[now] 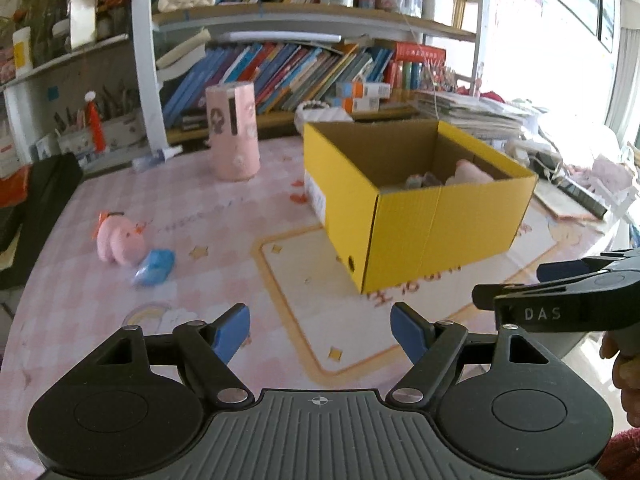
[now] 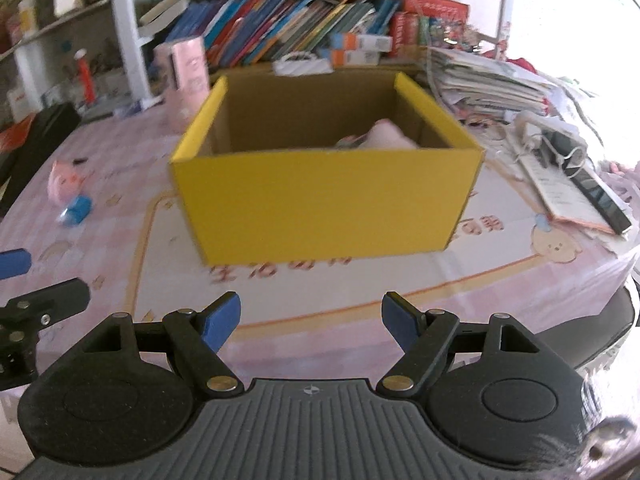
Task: Organize objects
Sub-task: 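Withdraw both grippers from the yellow box toward the pink plush chick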
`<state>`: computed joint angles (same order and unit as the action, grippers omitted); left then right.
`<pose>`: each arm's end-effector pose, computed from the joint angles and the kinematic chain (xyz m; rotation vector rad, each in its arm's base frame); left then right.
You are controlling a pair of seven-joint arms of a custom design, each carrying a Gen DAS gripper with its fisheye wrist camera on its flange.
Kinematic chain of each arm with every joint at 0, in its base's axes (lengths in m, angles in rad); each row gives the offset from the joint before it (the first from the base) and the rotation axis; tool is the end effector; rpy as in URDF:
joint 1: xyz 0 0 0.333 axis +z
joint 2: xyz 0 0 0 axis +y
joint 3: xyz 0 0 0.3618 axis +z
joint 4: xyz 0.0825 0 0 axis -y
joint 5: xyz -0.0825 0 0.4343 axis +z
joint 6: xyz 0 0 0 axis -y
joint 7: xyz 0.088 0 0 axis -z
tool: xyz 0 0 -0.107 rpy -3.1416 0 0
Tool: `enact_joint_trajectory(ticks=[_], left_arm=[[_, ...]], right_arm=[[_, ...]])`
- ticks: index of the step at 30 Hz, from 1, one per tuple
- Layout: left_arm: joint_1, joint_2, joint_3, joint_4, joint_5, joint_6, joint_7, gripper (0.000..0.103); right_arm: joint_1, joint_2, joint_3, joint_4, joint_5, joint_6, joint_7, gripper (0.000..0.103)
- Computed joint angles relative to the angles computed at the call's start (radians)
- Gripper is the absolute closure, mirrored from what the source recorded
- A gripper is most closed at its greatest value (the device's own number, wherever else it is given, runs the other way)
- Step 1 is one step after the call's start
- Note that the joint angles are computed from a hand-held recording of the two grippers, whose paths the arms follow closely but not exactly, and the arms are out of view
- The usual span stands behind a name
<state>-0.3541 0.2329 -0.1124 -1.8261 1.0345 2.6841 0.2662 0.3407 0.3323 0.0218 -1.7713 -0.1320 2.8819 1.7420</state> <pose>0.6270 -0.3393 0.4879 -1.7241 1.6540 -0.8047 0.6988 0.2710 0.4838 -1.9658 1.4483 -0.5800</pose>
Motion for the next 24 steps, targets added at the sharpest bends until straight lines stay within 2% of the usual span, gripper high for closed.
enact_joint_trajectory(ticks=[11, 24], left_arm=[[0.031, -0.1, -0.031, -0.126, -0.002, -0.023, -0.03, 0.024], [0.095, -0.221, -0.086, -0.253, 0.047, -0.084, -0.145, 0.023]], right_arm=[[0.01, -0.043, 0.042, -0.07, 0.039, 0.003, -0.039, 0.027], [0.018, -0.047, 0.103, -0.074, 0.12, 0.02, -0.163, 0.027]])
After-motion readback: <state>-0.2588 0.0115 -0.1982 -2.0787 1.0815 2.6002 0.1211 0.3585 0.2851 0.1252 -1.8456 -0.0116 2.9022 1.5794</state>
